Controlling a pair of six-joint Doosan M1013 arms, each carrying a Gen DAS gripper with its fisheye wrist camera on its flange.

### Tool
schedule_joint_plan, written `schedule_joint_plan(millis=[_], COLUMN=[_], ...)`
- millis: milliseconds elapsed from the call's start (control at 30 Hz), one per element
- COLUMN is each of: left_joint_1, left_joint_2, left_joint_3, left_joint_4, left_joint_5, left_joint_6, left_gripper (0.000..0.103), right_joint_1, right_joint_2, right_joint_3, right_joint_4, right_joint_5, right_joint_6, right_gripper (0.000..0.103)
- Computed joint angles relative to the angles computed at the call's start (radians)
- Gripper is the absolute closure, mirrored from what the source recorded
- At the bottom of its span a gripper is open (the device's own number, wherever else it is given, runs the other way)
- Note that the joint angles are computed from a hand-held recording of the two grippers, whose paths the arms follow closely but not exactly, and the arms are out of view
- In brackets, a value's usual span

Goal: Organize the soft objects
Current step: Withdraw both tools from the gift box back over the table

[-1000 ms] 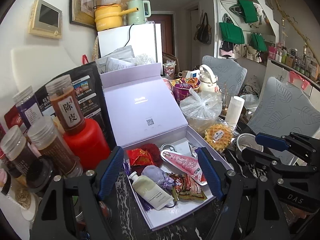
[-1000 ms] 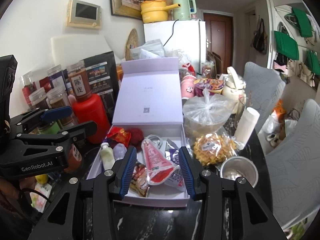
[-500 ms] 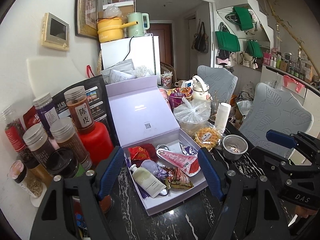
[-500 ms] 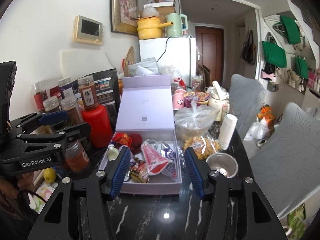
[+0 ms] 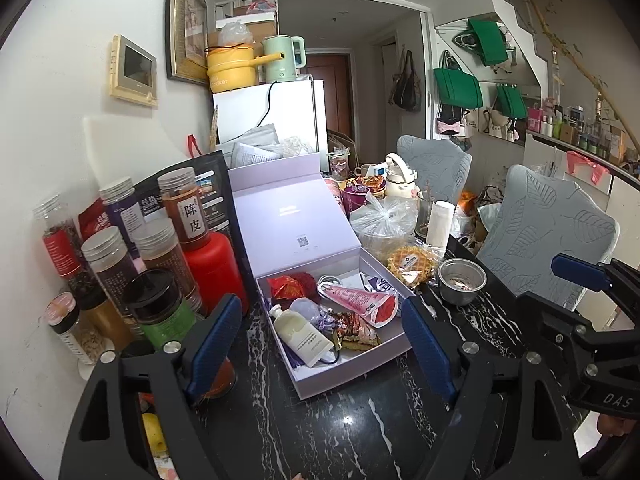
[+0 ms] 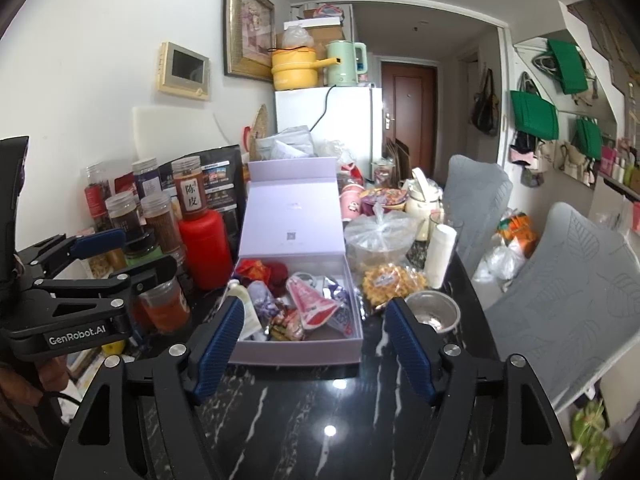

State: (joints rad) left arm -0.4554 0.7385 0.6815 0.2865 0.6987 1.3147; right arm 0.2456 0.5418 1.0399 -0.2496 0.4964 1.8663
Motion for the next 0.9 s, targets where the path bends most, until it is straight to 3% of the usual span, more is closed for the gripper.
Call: schedule_joint_plan(millis=[100, 300, 667, 900], left_joint_1=[-0.002, -0.003, -0.002, 0.006], left_joint_2=[-0.022, -0.047, -0.042, -0.028], left_joint_3=[0.042, 0.099, 0.110, 0.091], left_joint_4=[0.014, 0.009, -0.069, -0.116], left_joint_5=[-0.011, -0.012, 0.020, 0.040], left_joint_6=[-0.023, -0.038, 0.018, 0.047], left_gripper=[0.014, 0.014, 0.014, 0.014], right_joint_1=[0.006, 0.020, 0.033, 0.034], right_joint_2=[-0.011, -0.026, -0.035, -0.027], right_joint_3=[0.022, 0.062, 0.100, 0.095], right_joint_4=[-0.036, -0.123, -0.186, -0.158], right_joint_5=[0.012, 0.039, 0.066, 0.089], right_joint_6=[0.056, 0.177, 0.292, 0.267], right_gripper=[0.028, 0.025, 0.025, 0.025])
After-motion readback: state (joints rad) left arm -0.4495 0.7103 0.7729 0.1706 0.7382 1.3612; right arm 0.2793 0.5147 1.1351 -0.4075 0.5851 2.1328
